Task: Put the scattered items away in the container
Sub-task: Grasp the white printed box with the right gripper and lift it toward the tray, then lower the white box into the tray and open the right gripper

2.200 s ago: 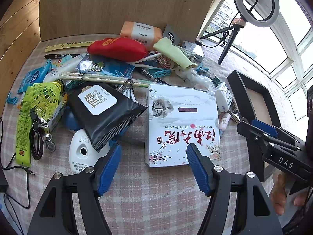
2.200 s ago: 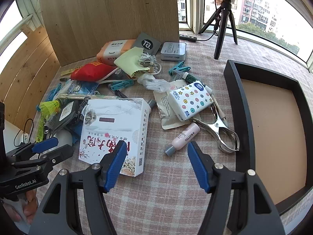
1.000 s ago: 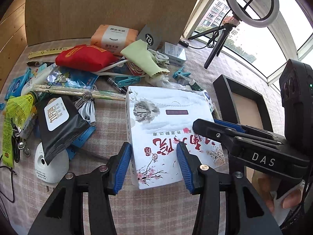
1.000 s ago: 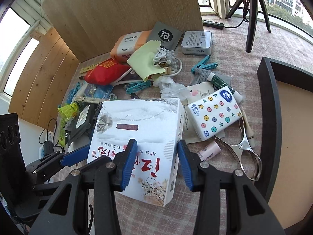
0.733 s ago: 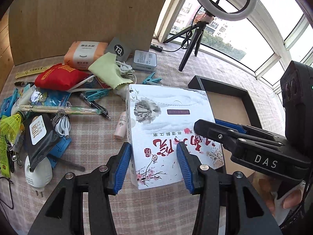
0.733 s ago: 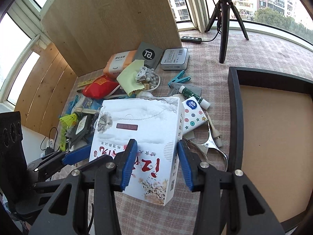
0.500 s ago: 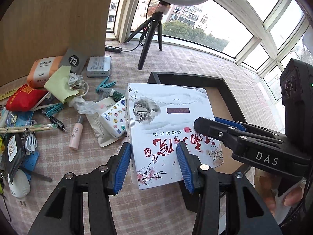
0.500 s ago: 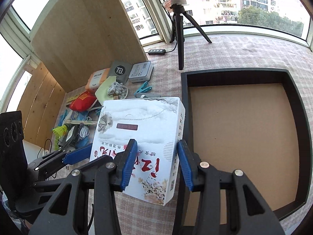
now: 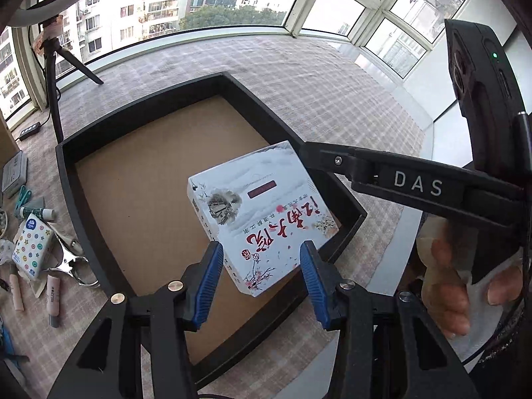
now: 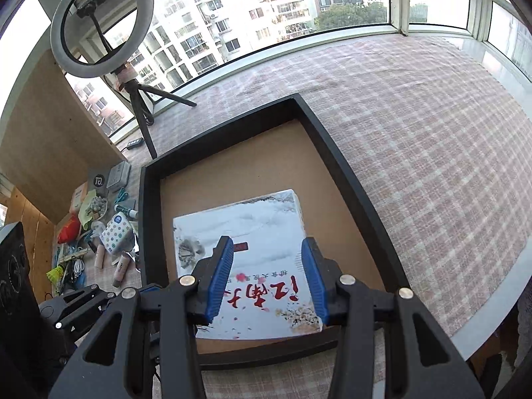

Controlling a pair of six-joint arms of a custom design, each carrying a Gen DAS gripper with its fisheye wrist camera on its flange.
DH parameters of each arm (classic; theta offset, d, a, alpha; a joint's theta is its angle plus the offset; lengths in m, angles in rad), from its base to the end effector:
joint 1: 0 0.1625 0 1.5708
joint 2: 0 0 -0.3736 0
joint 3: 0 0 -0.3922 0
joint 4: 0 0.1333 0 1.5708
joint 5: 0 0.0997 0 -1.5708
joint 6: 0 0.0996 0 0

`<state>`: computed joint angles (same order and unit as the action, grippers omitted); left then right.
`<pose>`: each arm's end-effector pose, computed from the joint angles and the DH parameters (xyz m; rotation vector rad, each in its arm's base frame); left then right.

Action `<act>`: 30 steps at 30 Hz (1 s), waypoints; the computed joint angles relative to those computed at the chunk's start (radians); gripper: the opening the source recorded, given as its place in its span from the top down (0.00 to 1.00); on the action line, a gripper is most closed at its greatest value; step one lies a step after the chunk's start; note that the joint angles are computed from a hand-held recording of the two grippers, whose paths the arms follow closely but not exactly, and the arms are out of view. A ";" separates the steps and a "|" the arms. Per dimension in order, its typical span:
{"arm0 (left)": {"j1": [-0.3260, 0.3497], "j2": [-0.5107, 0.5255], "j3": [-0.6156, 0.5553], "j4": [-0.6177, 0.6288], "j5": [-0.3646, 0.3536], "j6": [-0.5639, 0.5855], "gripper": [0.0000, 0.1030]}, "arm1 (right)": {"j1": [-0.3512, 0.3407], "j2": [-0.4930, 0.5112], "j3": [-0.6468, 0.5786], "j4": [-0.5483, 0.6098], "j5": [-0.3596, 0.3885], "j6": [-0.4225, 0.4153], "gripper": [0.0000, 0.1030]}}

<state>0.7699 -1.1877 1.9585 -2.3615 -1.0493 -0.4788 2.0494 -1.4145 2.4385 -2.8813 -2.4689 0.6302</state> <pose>-0.2477 -0.4950 0.1514 0.4258 2.6654 -0.4516 0.2220 -0.3076 0.1652 -0.3437 -2.3504 0.8917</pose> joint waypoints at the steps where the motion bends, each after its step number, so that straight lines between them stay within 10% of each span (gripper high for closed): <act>1: -0.009 0.002 0.001 -0.004 -0.002 0.014 0.56 | 0.007 -0.014 0.010 0.010 -0.027 0.011 0.59; 14: 0.041 -0.127 0.081 0.020 0.105 -0.068 0.56 | 0.035 0.139 -0.074 -0.086 -0.021 -0.100 0.58; 20: 0.101 -0.287 0.151 0.073 0.227 -0.170 0.56 | 0.042 0.319 -0.220 -0.211 0.070 -0.313 0.57; 30: 0.291 -0.549 0.188 0.199 0.344 -0.284 0.56 | 0.039 0.623 -0.598 -0.066 0.253 -0.449 0.57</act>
<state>1.0608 -1.7364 2.1467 -2.1620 -0.7055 -0.7633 2.0880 -0.7913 1.8409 -2.9468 -2.2161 0.1808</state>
